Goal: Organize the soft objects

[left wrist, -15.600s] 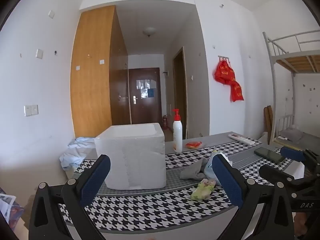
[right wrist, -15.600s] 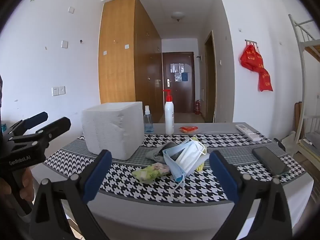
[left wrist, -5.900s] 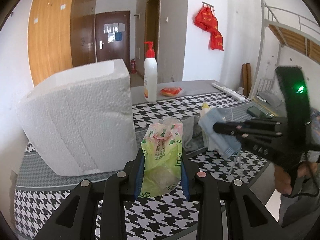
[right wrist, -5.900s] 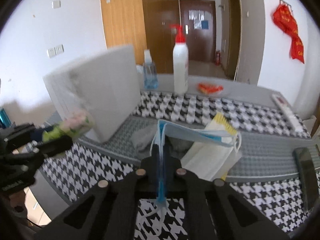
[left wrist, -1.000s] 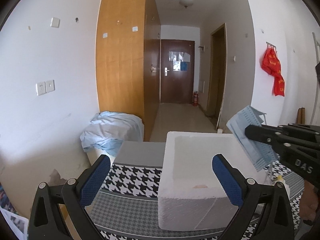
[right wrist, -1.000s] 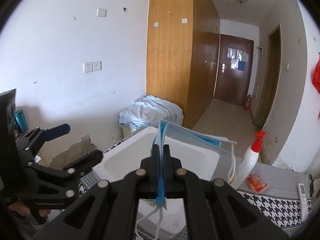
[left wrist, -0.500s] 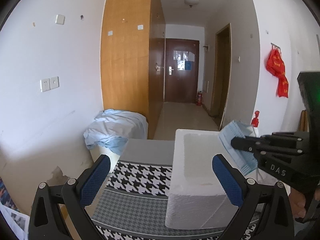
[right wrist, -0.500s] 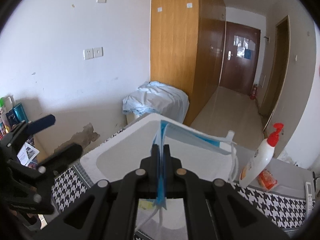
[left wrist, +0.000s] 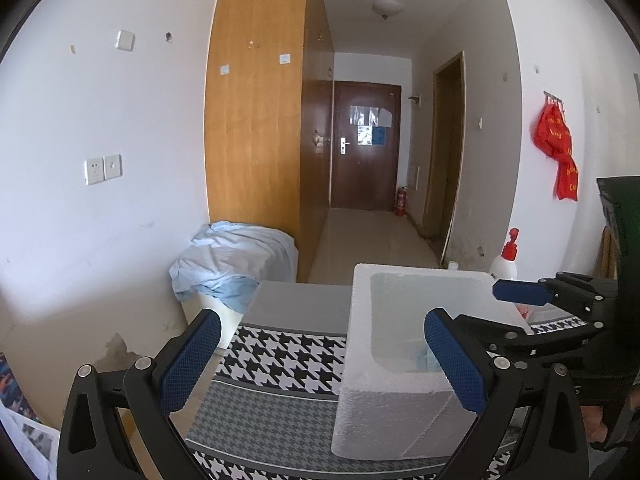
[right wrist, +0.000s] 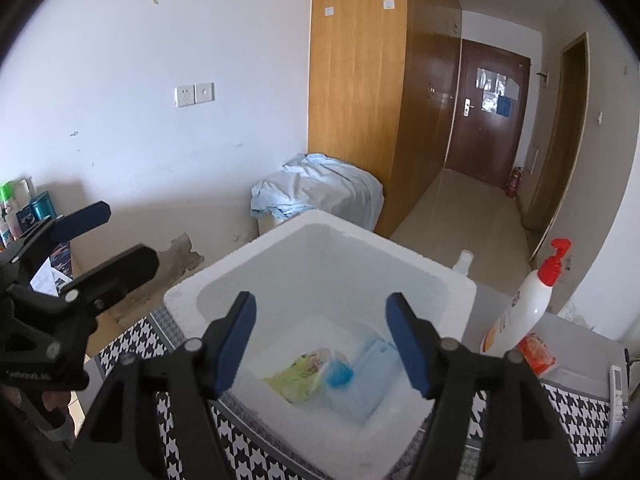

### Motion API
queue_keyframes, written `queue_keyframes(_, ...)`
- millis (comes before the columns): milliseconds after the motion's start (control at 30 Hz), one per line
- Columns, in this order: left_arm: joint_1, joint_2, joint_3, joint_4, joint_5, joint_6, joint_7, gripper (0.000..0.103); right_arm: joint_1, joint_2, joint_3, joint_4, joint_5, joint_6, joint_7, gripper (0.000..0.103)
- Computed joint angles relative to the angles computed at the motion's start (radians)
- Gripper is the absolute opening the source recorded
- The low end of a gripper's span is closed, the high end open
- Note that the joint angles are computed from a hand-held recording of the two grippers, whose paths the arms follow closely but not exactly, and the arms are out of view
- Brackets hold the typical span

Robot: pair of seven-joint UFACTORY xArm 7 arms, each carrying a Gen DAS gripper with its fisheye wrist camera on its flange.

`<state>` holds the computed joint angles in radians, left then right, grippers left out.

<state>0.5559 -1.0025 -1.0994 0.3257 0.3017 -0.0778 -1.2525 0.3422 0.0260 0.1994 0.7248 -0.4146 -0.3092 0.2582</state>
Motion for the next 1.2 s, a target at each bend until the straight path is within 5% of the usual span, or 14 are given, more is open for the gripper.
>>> queue_keyframes(133, -0.017, -0.011, 0.008, -0.004, -0.001, 0.007, -0.002, 0.102, -0.013, -0.026, -0.013, -0.026, -0.067, -0.02, 0.063, 0.072)
queue_keyframes(400, -0.061, -0.02, 0.03, 0.003, 0.007, 0.026, -0.002, 0.102, 0.016, -0.118, -0.068, -0.114, -0.026, -0.079, 0.057, 0.072)
queue_keyframes(1000, -0.108, -0.028, 0.027, 0.047, 0.007, -0.001, 0.025, 0.102, -0.001, -0.288, -0.031, -0.308, 0.244, -0.211, -0.125, 0.072)
queue_keyframes(1200, -0.109, -0.027, 0.002, 0.074, -0.008, -0.006, 0.029, 0.102, 0.001, -0.33, -0.067, -0.353, 0.244, -0.228, -0.123, 0.074)
